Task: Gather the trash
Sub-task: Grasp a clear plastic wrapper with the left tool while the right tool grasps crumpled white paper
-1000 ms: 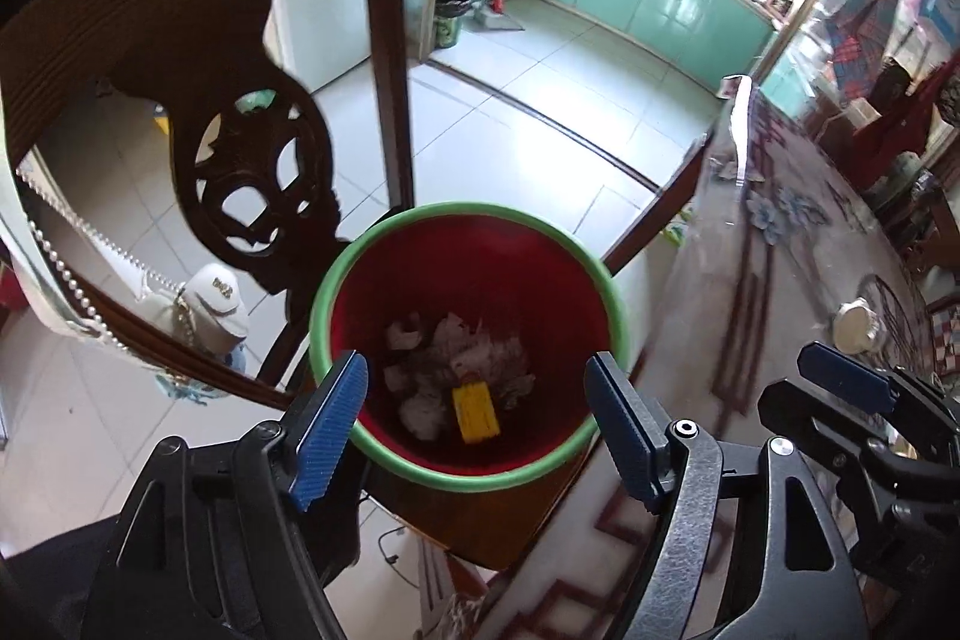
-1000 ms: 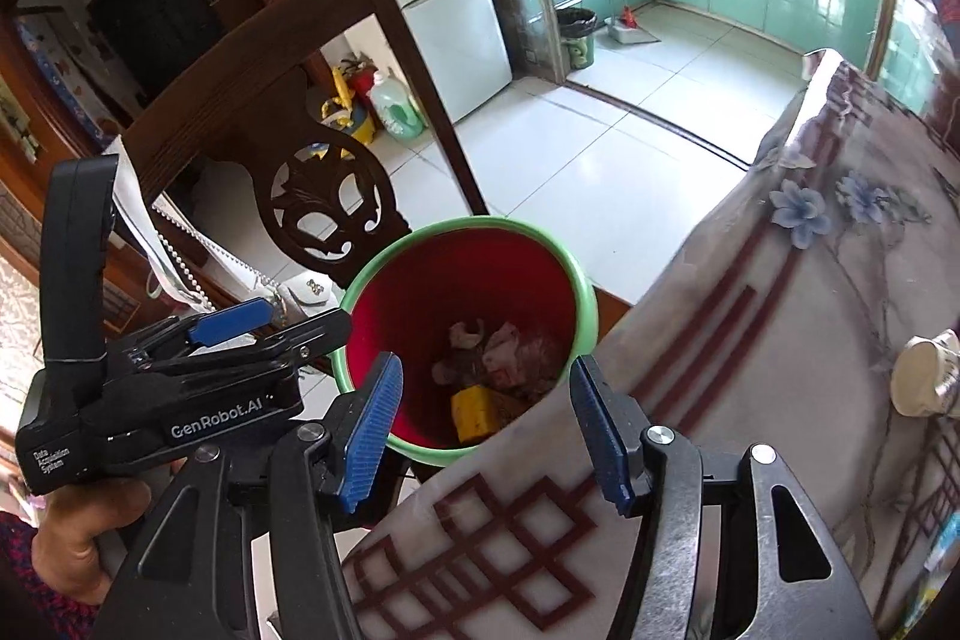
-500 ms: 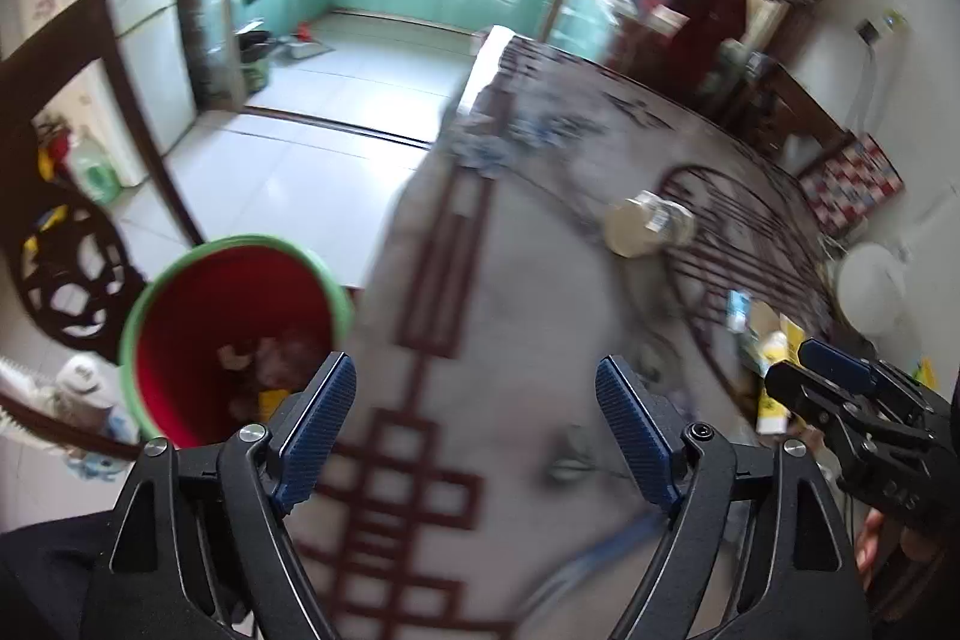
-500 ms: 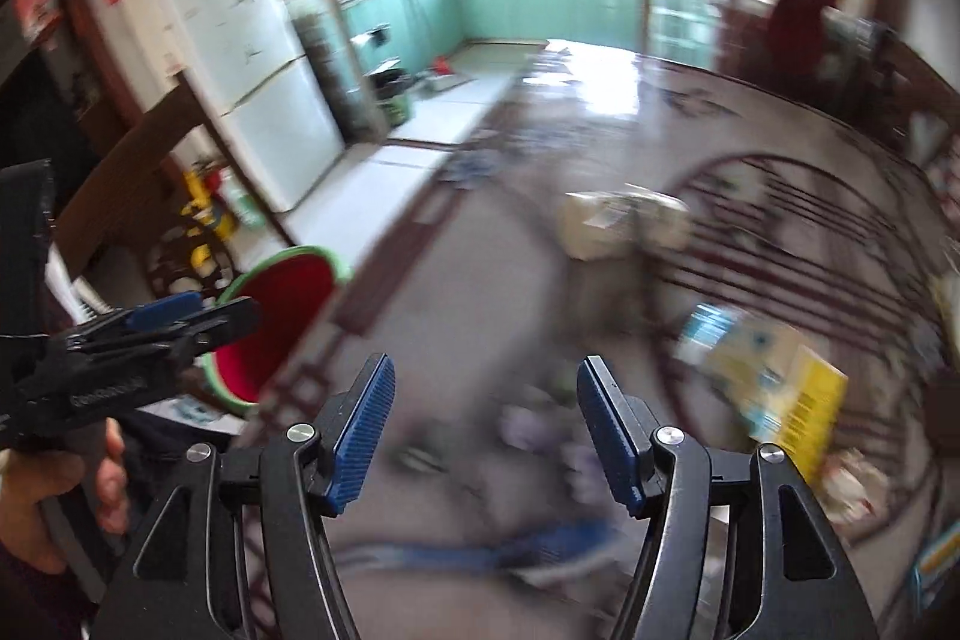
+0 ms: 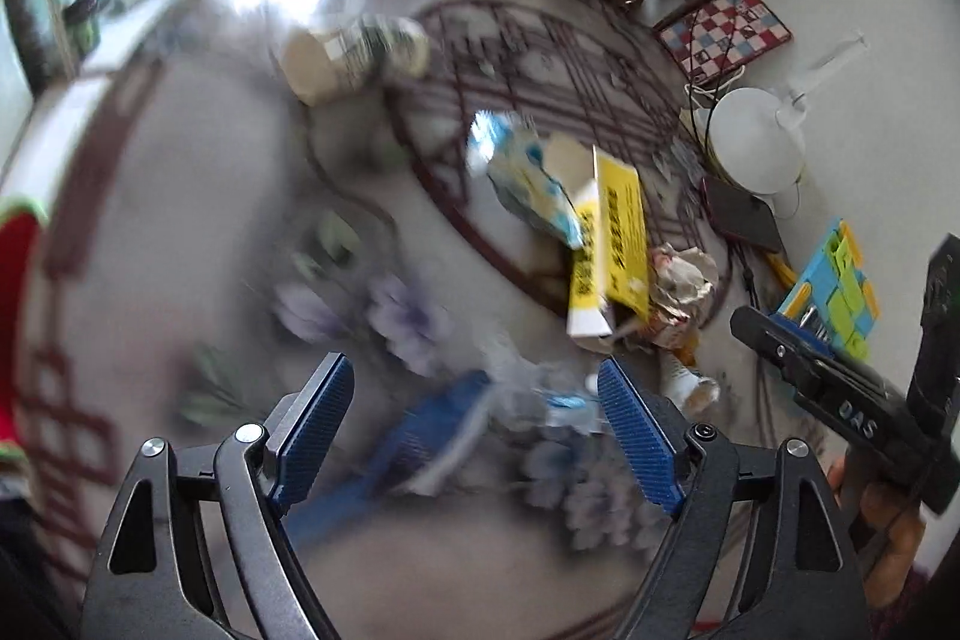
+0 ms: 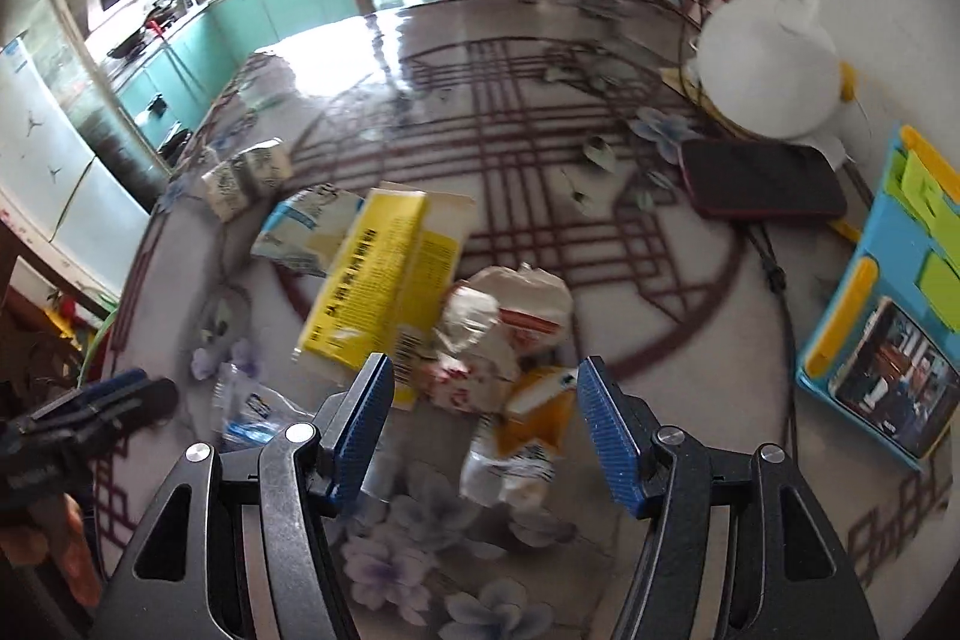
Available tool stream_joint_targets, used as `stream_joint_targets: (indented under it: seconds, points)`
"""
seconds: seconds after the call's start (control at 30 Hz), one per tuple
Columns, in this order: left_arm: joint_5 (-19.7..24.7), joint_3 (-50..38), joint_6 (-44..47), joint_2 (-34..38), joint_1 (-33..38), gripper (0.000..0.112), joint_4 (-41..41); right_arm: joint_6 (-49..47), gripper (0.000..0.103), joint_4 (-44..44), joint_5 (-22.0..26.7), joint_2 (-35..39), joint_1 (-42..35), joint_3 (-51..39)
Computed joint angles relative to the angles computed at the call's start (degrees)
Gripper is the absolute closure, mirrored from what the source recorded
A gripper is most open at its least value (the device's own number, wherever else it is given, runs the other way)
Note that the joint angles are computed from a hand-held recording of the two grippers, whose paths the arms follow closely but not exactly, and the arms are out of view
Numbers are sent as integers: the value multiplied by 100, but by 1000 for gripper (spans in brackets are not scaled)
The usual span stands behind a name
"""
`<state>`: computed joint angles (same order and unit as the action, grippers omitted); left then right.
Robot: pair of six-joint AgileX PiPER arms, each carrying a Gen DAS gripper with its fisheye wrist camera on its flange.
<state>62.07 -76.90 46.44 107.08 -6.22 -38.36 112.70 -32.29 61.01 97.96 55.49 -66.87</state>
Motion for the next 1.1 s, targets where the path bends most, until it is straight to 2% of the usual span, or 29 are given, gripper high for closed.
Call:
stream_joint_targets:
  seconds: [0.1,0.13,0.2,0.23,0.27,0.3,0.43,0.63,0.77,0.97,1.03,1.07,1.1]
  points:
    - [-39,244,-231,28,-136,30,-51,163,40,-17,-122,-102,72,202]
    - [-88,257,-221,26,-194,33,-16,180,40,-16,-126,-72,98,203]
    - [-201,231,-153,31,-277,53,21,210,40,-13,-181,-56,95,251]
    - [-164,160,-137,97,-314,78,38,261,40,-19,-276,-71,64,326]
    - [24,-6,-153,211,-334,97,129,321,40,-16,-371,-92,44,400]
    - [151,-136,-120,295,-308,102,169,363,40,-10,-466,-107,13,455]
    - [121,-89,345,95,-76,107,144,420,40,-52,-721,-128,-116,592]
    - [74,-284,627,-37,192,107,329,302,40,21,-1174,-39,-438,741]
    - [-199,-189,904,-257,244,107,488,79,40,159,-1593,129,-769,831]
    - [-292,-293,833,-331,323,107,590,175,41,114,-2220,257,-1061,1050]
    - [-326,-324,775,-318,343,107,593,161,47,34,-2296,282,-1081,1046]
    - [-364,-320,775,-329,346,107,617,178,66,-12,-2343,273,-1083,1060]
    - [-410,-319,763,-332,335,107,648,178,71,-51,-2376,263,-1093,1052]
